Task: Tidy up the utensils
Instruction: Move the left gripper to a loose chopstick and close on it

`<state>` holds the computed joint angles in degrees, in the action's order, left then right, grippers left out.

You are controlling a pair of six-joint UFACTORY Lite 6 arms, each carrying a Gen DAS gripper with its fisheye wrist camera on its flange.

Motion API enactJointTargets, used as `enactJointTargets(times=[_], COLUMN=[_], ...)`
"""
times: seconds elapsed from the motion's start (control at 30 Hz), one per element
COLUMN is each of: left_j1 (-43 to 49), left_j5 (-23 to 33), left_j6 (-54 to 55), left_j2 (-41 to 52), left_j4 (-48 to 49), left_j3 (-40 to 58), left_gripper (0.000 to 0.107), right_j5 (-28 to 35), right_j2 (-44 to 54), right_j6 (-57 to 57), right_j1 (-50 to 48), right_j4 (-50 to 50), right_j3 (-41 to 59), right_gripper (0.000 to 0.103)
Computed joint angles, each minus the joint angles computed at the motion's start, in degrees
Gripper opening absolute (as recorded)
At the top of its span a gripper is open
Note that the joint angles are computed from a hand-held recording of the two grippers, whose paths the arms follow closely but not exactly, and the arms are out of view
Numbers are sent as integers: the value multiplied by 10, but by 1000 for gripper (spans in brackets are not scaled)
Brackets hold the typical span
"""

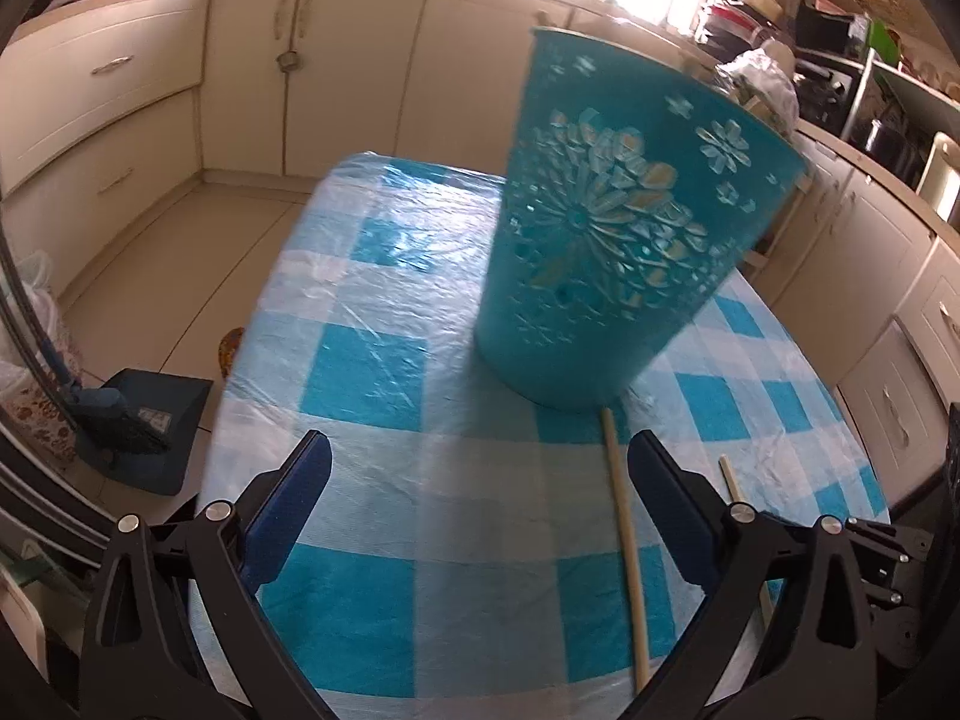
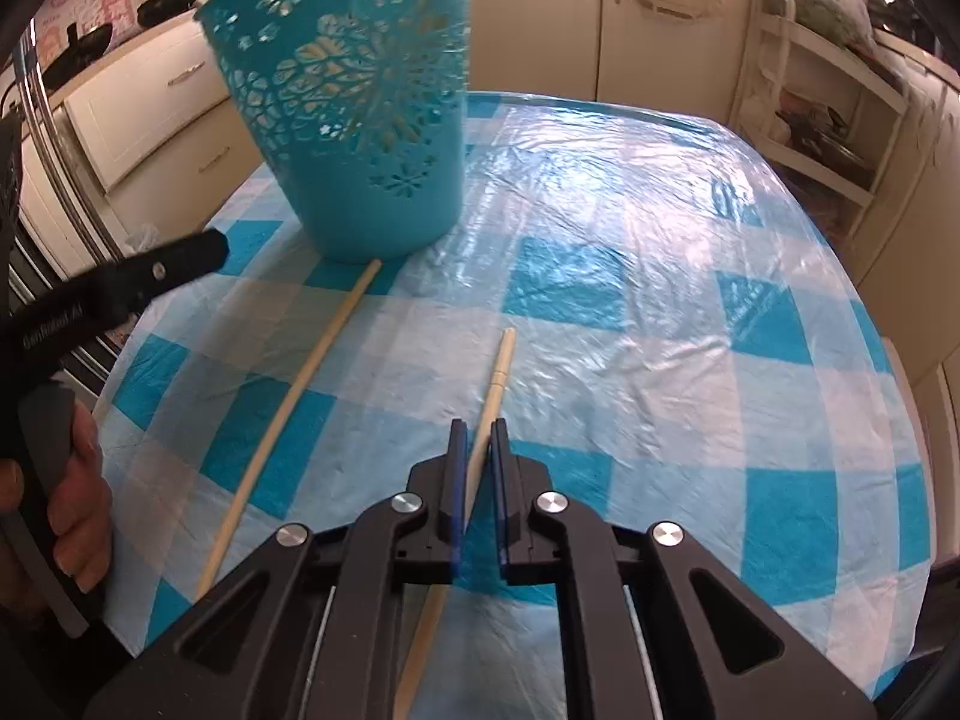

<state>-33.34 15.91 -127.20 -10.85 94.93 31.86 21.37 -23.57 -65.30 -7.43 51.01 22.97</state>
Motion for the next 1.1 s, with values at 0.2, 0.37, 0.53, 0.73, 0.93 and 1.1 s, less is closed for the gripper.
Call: enactJointTargets(times=[0.2,0.37,0.53,0.73,0.93,1.1], left_j1=[-88,-87,-86,-72,-80,-73], left_j5=[84,99,79,28,49,79], left_j6=[259,361,335,258,351,399], left_j2=[128,204,213,125,129,156], left_j4=[-226,-314,-291,-273,-359,-383], left_j3=[133,209,197,99,113,146], left_gripper=[95,72,26,7,27,61], right_j5=[30,58,72,75,57,48], right_j2=[9,17,26,39,42,51], right_j6=[-83,-135,-147,-152,-163,-192], right_j1=[-32,-63,-75,-77,-70,-72], right_j4=[82,122,133,141,162,197], right_j3=[-2,-5,-1,10,11,10], right_gripper=[9,9,11,20,29,34])
